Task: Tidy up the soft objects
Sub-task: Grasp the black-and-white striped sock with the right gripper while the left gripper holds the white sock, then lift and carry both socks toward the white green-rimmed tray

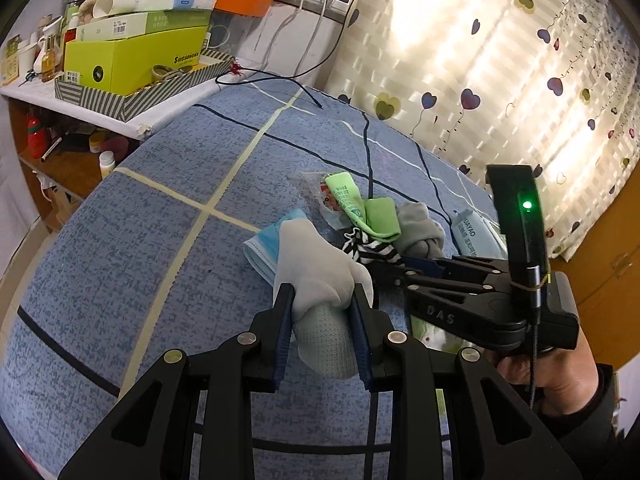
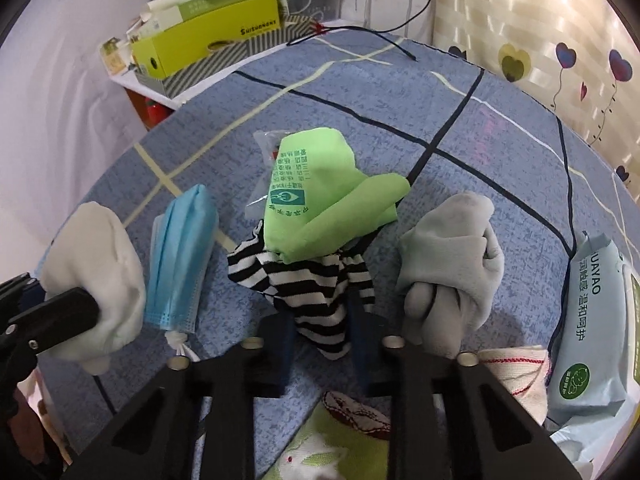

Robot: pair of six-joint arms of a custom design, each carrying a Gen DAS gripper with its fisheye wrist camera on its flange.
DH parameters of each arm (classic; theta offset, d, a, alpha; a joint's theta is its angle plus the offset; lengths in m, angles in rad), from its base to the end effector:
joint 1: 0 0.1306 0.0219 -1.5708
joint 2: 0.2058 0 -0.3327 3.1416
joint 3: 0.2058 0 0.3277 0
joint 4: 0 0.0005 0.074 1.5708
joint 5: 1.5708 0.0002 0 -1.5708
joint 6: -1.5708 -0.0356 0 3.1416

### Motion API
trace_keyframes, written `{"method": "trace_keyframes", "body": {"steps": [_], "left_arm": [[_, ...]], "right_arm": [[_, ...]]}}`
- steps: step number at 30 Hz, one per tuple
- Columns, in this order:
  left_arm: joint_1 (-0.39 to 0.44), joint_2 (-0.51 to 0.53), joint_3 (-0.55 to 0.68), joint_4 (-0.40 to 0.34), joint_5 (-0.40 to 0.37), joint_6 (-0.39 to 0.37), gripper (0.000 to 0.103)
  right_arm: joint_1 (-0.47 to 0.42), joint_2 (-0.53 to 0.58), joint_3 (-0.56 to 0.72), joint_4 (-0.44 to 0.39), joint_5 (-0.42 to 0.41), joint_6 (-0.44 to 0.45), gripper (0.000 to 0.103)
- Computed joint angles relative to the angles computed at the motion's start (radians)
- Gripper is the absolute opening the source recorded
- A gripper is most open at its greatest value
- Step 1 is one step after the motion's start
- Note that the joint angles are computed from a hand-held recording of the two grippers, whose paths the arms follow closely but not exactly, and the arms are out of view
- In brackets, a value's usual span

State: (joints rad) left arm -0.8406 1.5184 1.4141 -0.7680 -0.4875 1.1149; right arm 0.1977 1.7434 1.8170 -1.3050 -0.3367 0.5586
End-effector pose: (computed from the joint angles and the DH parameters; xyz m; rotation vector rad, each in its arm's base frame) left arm 0.3231 -0.3366 0.3444 -0.5288 2.2846 -0.3807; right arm 0.4952 0.1107 0.3623 -1.0802 2.5040 0.3719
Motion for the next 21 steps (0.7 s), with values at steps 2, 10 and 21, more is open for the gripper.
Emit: {"method": "trace_keyframes", "body": {"steps": [2, 10, 21], "left_arm": [[-0.002, 0.002, 0.005, -0.002, -0.002, -0.001, 0.028], [-0.03, 0.027, 0.07, -0.039, -0.032, -0.014, 0.028], [-0.086, 0.099, 0.229, -0.102, -0.079, -0.063, 0.028]], "right_arm": [[-0.013, -0.013, -0.006, -0.002, -0.026, 0.004, 0.011], [-0.068, -0.106, -0.056, -0.036, -0.131, 0.046, 0.01], [-0.185, -0.213, -0.057, -0.061, -0.255, 0.076, 0.01]]}}
